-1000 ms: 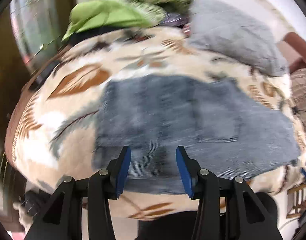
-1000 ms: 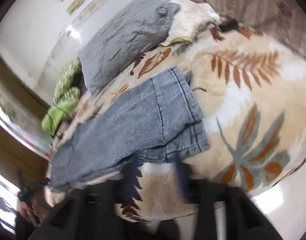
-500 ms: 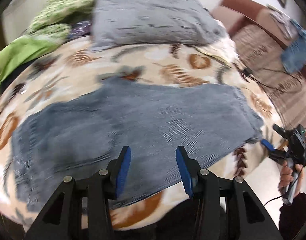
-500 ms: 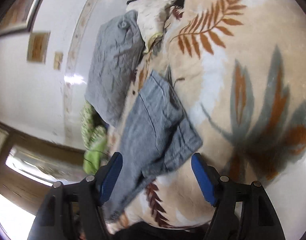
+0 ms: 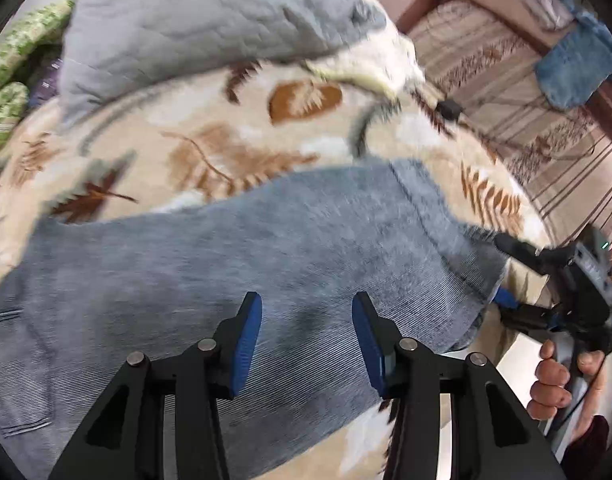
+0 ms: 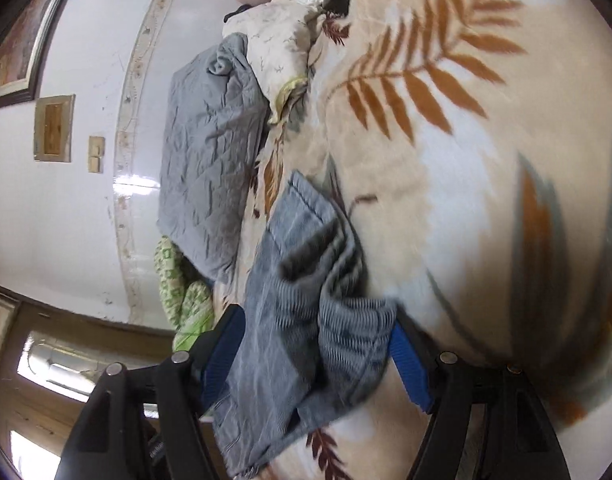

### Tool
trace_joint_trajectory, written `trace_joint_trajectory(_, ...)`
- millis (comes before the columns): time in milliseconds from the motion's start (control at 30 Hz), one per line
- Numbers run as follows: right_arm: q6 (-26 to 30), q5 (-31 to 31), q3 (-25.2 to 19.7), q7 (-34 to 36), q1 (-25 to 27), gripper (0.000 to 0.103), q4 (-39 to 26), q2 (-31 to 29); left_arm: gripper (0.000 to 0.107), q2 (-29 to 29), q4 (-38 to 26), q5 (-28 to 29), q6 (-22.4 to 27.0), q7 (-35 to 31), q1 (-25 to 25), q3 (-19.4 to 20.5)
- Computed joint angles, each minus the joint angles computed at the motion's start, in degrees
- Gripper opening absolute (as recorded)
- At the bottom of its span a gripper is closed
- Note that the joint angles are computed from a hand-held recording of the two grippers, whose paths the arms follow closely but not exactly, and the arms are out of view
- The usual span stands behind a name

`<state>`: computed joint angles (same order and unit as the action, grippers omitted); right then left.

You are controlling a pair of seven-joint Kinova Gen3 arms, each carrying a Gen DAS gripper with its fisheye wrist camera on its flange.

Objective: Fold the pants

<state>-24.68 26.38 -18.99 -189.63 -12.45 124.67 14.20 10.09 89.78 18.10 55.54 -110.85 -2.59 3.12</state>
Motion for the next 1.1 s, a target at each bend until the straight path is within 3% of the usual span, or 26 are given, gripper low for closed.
trace_joint_trajectory(33,2.1,0.5,0.8,0.2,-0.9,0.072,-1.2,0.1,0.048,1.2,-0.4,-1.1,0.4,1.2,0.8,0.1)
trace_joint_trajectory(67,4.4,1.8,0.5,-0.4,-0.9,0.064,-2.1,0.0,0.048,2.2,-0.3,-2.0,0.8,2.0,0.6,1.3)
trace_joint_trajectory(100,6.7,4.0,-0.8,-1.6,0.0,0.045,-3.2,0.1,0.049,2.4,0.5,-2.4,0.2,2.3,1.0,1.3)
trace_joint_trajectory(167,10.7,7.5,-5.8,-2.8,3.6,0.032,-5.2,1.3,0.054,1.0,2.9,-4.3,-2.9,1.1,3.6,0.3)
trace_joint_trajectory(233,12.8,7.3,-7.7,-1.2,4.7,0.029,-5.9,1.4,0.055,0.1,3.8,-4.8,-3.4,-0.7,3.7,0.8)
trace_joint_trajectory(333,15.2,7.9,-11.7,0.0,8.3,0.026,-7.2,1.4,0.055,0.1,2.3,0.4,1.3,-3.0,-0.2,1.0)
trace_joint_trajectory(433,18.0,6.6,-12.7,3.0,8.4,0.026,-9.2,0.2,0.055,-1.2,2.9,3.2,1.9,-3.5,-2.2,-0.9)
trace_joint_trajectory(667,30.8,7.5,-20.1,12.7,9.5,0.026,-20.2,-0.7,0.055,-4.6,4.5,9.5,5.9,-6.9,-11.1,-6.3)
trace_joint_trajectory(933,47.6,9.6,-17.9,22.1,-7.9,0.026,-39.3,6.3,0.055,-8.2,5.6,15.5,8.9,-15.1,-19.5,-11.8)
trace_joint_trajectory(1100,53.8,4.7,-19.2,33.8,-14.8,0.027,-52.6,15.2,0.055,-9.2,6.5,17.4,10.9,-20.3,-23.7,-14.9)
